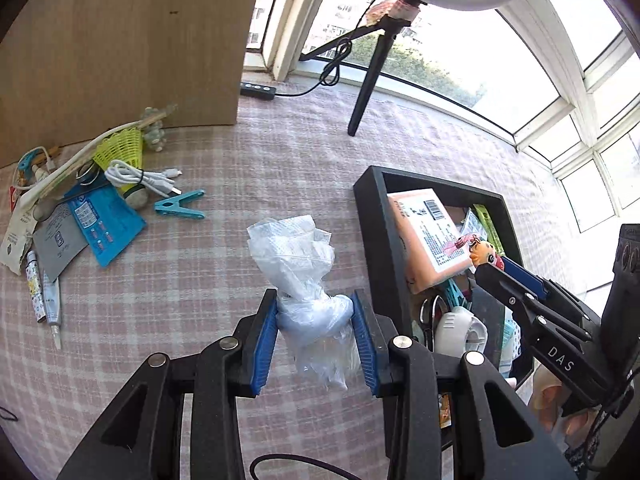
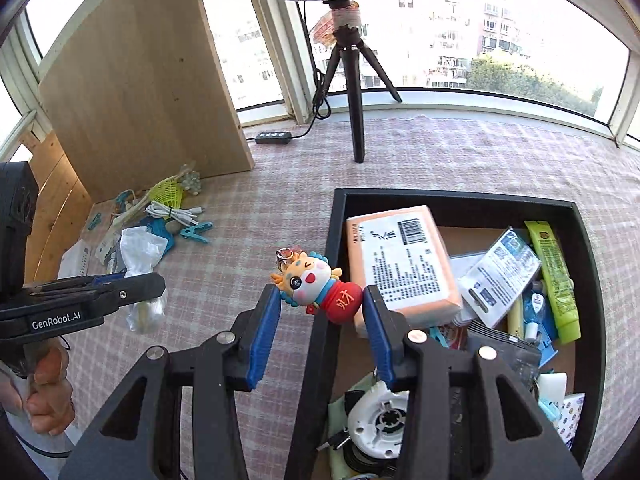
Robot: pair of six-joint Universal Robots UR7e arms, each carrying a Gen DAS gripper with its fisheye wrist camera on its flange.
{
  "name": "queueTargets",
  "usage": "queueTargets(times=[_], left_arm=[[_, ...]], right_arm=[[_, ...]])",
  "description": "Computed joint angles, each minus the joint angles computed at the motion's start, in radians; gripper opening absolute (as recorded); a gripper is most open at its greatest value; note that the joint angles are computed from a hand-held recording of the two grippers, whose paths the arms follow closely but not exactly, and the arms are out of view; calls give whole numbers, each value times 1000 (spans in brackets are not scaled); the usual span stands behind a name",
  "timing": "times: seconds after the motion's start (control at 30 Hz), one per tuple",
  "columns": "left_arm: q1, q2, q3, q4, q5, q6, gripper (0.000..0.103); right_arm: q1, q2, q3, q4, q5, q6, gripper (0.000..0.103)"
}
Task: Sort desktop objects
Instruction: 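Carry the plastic bag and doll keychain into the black tray, open both grippers, then move both grippers back over the table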
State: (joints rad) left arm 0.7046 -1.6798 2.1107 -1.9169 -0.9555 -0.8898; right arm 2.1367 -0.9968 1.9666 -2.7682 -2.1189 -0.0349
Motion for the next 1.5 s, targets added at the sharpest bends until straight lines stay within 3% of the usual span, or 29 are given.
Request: queueTargets(times=[0.3, 0.57, 0.6, 0.63, 0.7, 1.0, 1.27, 1.37, 1.5], left_arm=[[-68, 180, -48, -143, -70, 106, 34], [-112, 297, -110, -219, -112, 190, 36], [-114, 310, -121, -219, -119, 201, 40], [-115, 321, -133, -210, -123, 201, 50], [-122, 322, -133, -219, -114, 202, 52], [-104, 247, -86, -165, -78, 164, 52], [-73, 85, -24, -30, 14, 67, 52], [-55, 11, -4, 39, 48, 27, 52], [-21, -90, 20, 146, 84, -41, 51]], right_arm=[[-68, -204, 115, -4, -134, 51, 42], [-108, -304, 175, -21, -195, 71, 38], [-110, -310, 179, -30, -197, 67, 42], [-111, -316, 180, -25, -199, 73, 52], [-112, -326, 182, -22, -201, 86, 57], [-90, -303, 179, -24, -199, 88, 57], [-52, -208, 154, -51, -117, 2, 58], [-43, -164, 131, -22, -64, -8, 65], [-11, -81, 90, 3, -66, -35, 65]])
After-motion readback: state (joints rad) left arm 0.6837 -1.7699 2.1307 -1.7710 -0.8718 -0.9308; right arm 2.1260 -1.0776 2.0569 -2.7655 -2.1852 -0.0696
